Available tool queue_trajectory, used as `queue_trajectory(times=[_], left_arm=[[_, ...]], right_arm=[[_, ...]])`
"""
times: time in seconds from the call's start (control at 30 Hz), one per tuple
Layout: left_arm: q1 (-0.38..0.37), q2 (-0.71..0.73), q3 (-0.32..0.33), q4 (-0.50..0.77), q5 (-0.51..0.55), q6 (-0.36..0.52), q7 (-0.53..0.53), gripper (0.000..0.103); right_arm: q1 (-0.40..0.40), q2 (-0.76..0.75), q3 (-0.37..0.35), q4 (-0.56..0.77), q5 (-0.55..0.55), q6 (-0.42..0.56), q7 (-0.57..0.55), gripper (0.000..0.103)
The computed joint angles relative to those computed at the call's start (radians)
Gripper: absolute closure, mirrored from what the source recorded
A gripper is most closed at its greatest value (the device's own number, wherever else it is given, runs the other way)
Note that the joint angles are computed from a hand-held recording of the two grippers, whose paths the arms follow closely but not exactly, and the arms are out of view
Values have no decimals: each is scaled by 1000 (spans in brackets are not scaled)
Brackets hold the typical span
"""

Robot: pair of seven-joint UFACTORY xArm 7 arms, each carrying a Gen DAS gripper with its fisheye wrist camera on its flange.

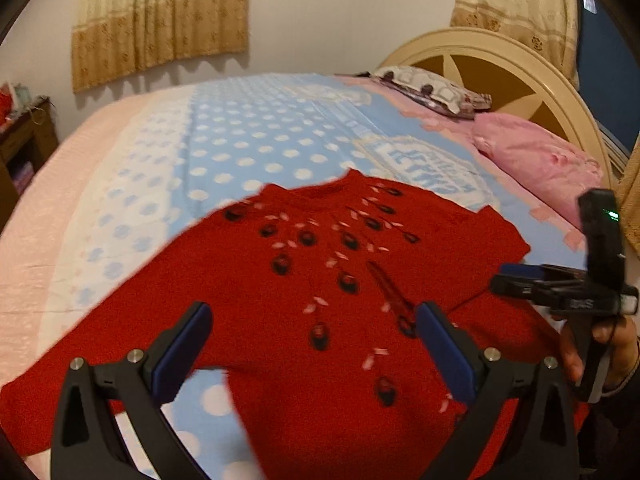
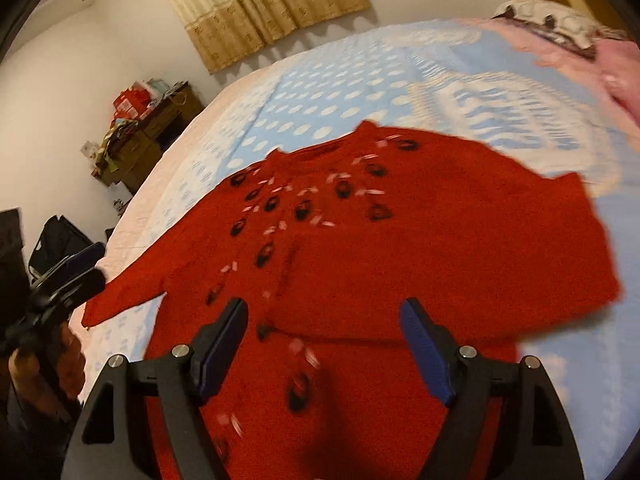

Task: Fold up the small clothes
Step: 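Carry the held sleeve across the sweater body toward the left tool, release, then grasp the sweater side edge with the left tool and fold it inward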

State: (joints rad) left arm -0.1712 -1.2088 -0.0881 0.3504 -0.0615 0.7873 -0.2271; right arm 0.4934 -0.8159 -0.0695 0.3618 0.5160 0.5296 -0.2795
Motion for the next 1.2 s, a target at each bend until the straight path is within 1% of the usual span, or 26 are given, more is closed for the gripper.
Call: queue_trajectory(times=[0.03, 0.1, 0.2, 0.3, 0.37, 0.4, 0.47, 0.5, 0.53, 0.57, 0.63, 0.7, 0.73, 0.77, 0.8, 0.87, 0.9, 0.97, 1.1, 1.2], left_arm=[[-4, 25, -11, 4, -6, -11, -10, 1], [-25, 95, -27, 15, -25, -42, -29, 5], [-37, 208, -69, 38, -22, -89, -67, 10], [-72, 321, -64, 66, -43, -128, -95, 19], [-83, 390, -75, 86, -41, -163, -114, 22], [-94, 418, -72, 94, -45, -172, -119, 25], [-114, 472, -71, 112, -49, -192, -126, 32], [-119, 499, -76, 120, -47, -201, -131, 38], [-128, 519, -73, 125, -50, -210, -134, 40], [-145, 550, -64, 133, -60, -218, -127, 40], [-149, 586, -67, 142, -57, -229, -132, 50], [-145, 611, -75, 141, -51, -258, -147, 51], [-144, 610, -75, 134, -49, -278, -156, 61], [-158, 606, -58, 124, -64, -302, -148, 70], [-170, 603, -43, 122, -76, -307, -140, 90], [-203, 580, 2, 113, -118, -311, -105, 92], [-206, 563, 9, 107, -128, -314, -96, 92], [-215, 515, 26, 94, -146, -317, -71, 93], [-194, 431, 35, 87, -155, -299, -61, 93], [-157, 370, 30, 90, -140, -278, -65, 93]], right_arm=[[-51, -67, 11, -30, -36, 25, 16, 24], [-119, -173, 30, -79, -97, 57, 36, 24], [-192, -364, 29, -168, -181, 99, 36, 24], [-222, -544, 13, -242, -227, 151, 34, 24], [-228, -654, -5, -289, -242, 174, 20, 24], [-231, -722, -10, -321, -249, 180, 11, 24], [-237, -802, -20, -358, -257, 192, 3, 24], [-245, -855, -37, -381, -255, 199, 0, 24], [-244, -871, -43, -388, -251, 200, 1, 24], [-241, -869, -69, -380, -249, 210, -14, 24], [-239, -892, -85, -371, -247, 230, -39, 24], [-258, -970, -76, -395, -244, 224, -47, 24], [-266, -993, -78, -406, -244, 218, -52, 24], [-268, -997, -81, -408, -242, 220, -53, 24], [-271, -1004, -88, -412, -238, 225, -53, 24], [-276, -1012, -92, -423, -228, 222, -48, 24], [-286, -1041, -91, -430, -227, 247, -41, 24], [-295, -1044, -98, -434, -223, 246, -42, 24], [-312, -1043, -123, -438, -209, 239, -49, 24], [-316, -1026, -125, -434, -202, 238, -54, 24]])
